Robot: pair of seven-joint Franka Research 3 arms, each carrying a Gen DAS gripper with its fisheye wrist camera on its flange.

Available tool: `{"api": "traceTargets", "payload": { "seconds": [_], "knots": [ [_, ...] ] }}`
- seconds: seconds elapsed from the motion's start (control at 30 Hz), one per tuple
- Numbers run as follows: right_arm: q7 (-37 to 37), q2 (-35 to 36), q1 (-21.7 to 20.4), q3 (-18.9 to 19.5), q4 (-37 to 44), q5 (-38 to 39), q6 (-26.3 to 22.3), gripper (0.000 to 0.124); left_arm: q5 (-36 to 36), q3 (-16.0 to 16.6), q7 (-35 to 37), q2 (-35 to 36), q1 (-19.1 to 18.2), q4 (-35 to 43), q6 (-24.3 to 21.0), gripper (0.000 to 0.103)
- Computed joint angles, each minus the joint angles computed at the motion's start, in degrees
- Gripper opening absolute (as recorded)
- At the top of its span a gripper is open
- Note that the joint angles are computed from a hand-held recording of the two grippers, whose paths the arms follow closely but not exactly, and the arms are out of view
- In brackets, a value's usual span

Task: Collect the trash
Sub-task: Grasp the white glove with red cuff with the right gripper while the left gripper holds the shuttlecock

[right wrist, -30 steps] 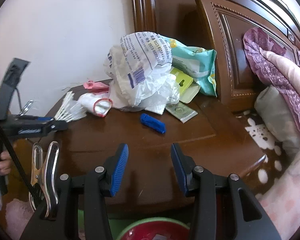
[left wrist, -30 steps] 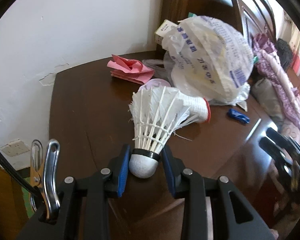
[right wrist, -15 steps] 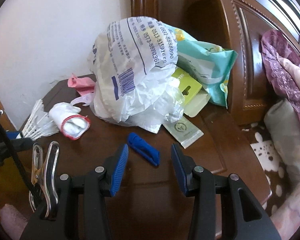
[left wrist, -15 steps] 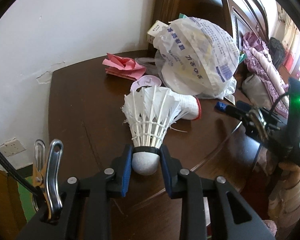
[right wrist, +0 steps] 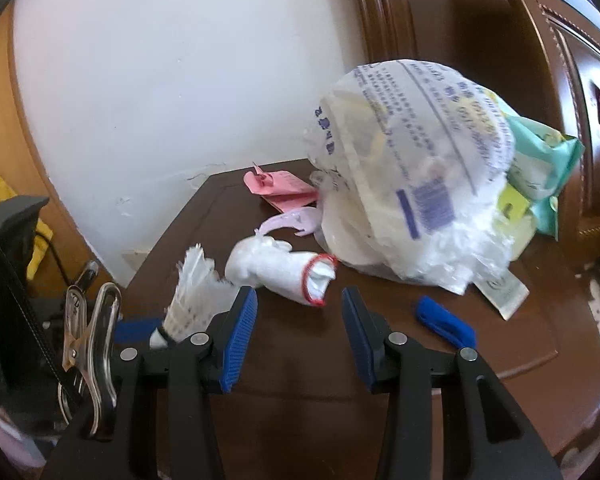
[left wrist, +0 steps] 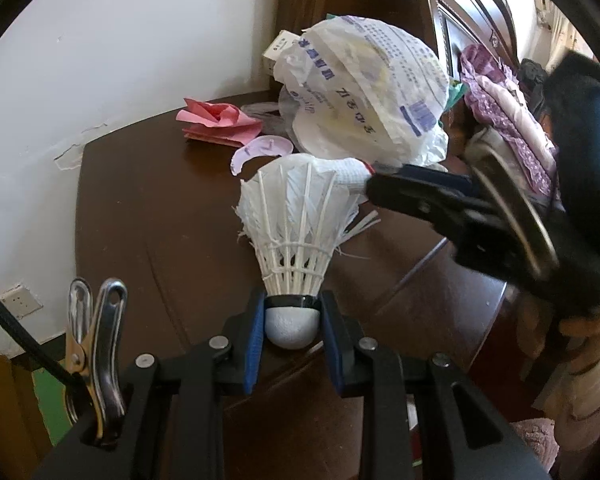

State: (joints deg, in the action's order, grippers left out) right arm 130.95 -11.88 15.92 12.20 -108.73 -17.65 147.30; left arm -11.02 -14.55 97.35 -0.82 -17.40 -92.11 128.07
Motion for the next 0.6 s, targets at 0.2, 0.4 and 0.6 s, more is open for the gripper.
{"api": "traceTargets", "payload": {
  "seconds": [0.2,0.4,0.6],
  "knots": [
    [1.1,4.9,1.4,-1.5,4.2,5.0,-0.3,0.045,-0.6,0.0,1.0,-0.3,0.0,-0.5,0.4,0.028],
    [4.4,6.5,2.7,-2.0,6.0,-0.1,-4.5,0.007,-0.1,0.0,0.4,-0.5,-0.1,-0.8,0.7,0.028],
    [10.5,1.5,1.9,-0.6,1.7,-6.7,-2.5,0.005,0.1,0.2,-1.5,-1.5,0.0,-2.2,1.6,0.028]
  ]
}}
